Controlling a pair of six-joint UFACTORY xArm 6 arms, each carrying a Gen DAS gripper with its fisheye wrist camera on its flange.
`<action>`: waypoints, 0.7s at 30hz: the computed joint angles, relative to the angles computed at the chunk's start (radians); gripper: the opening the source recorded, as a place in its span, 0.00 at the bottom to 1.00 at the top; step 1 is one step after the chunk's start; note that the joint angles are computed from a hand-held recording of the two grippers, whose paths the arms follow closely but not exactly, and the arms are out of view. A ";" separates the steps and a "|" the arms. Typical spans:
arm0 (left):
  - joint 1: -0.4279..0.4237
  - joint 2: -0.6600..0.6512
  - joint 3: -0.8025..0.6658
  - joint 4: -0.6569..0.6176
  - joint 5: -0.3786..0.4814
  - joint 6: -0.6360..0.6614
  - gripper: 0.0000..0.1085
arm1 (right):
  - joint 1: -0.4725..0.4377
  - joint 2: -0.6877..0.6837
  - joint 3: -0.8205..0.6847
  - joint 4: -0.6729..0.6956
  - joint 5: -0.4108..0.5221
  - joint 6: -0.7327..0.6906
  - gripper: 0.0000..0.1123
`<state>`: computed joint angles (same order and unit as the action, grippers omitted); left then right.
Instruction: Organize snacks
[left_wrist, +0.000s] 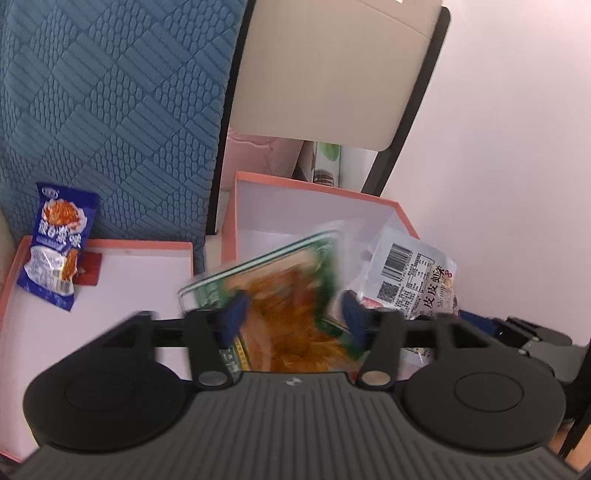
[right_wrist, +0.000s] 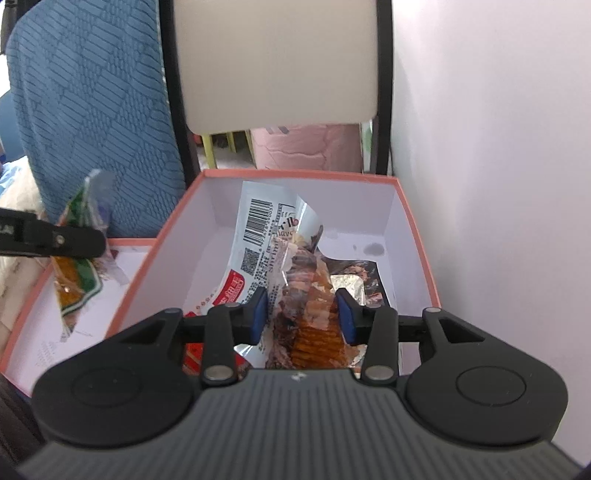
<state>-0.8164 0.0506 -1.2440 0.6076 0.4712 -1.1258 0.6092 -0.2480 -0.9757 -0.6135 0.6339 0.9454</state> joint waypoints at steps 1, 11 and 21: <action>-0.007 0.000 -0.010 0.030 0.032 -0.018 0.77 | 0.000 0.003 -0.004 0.000 0.007 0.006 0.51; -0.028 -0.131 0.056 0.153 0.063 -0.110 0.79 | 0.012 -0.033 -0.024 -0.067 0.013 0.070 0.62; -0.139 -0.304 0.106 0.324 0.193 -0.233 0.79 | 0.109 -0.160 -0.049 -0.186 0.028 0.170 0.62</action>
<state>-0.9550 -0.2533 -1.1377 0.9312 0.6638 -1.3587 0.7180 -0.4081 -1.0245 -0.7999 0.6620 1.1158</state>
